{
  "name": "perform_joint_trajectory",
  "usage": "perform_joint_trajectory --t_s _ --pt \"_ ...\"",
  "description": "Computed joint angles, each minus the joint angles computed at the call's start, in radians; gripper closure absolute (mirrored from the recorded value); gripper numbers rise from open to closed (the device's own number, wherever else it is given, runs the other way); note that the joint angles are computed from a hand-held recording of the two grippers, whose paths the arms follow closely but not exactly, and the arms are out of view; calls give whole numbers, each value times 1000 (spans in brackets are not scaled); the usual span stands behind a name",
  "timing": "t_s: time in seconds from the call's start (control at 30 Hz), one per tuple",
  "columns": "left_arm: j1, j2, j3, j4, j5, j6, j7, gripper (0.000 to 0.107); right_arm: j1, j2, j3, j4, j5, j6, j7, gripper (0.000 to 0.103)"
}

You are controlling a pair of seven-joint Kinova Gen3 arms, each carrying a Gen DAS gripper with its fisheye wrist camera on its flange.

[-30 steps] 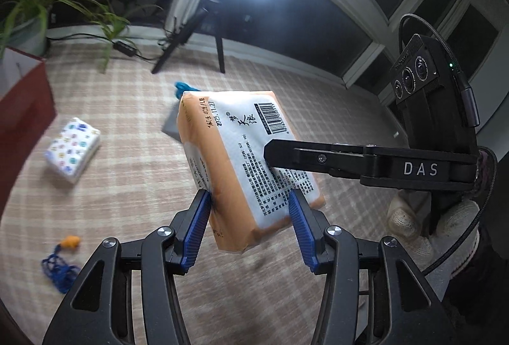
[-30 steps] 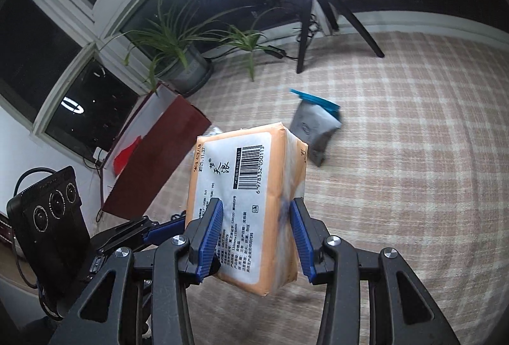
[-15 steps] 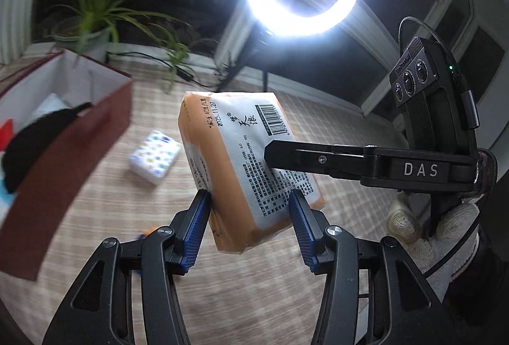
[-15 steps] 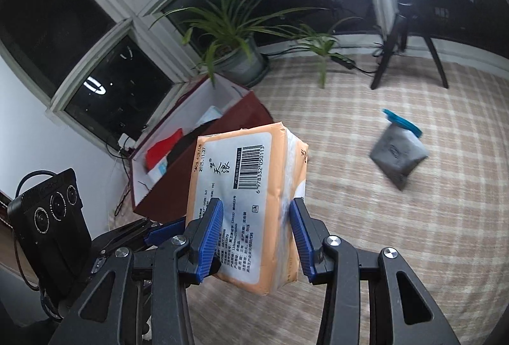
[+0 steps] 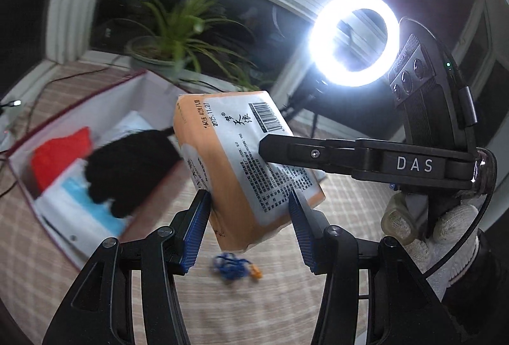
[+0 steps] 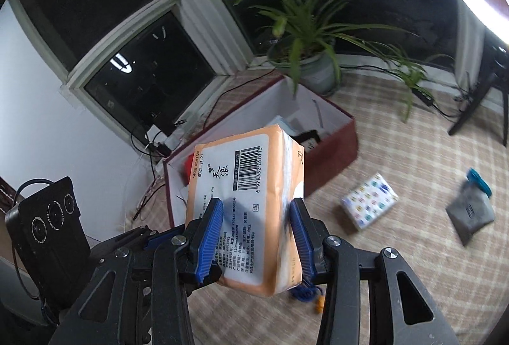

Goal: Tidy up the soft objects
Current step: 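Carry the package over the box with both grippers, then lower the package into the box beside the glove and open both grippers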

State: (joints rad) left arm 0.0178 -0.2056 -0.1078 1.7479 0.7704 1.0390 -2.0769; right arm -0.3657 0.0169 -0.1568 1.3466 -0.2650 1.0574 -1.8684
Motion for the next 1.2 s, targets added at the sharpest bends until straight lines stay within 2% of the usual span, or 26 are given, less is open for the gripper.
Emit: perform_joint_trajectory --t_s 0.33,0.63,0.87,1.2 --pt "-79 21 -61 20 17 -12 -31 59 -102 188 -32 -217 76 40 -14 63" --pt "-132 41 -58 51 8 -39 -29 59 -182 342 -22 -400 121 114 5 63" --pt "-155 60 -53 62 2 -47 -21 59 -209 420 -8 -491 130 151 16 63" --pt "-165 71 -36 56 -24 -60 1 59 -216 463 3 -539 128 172 24 63"
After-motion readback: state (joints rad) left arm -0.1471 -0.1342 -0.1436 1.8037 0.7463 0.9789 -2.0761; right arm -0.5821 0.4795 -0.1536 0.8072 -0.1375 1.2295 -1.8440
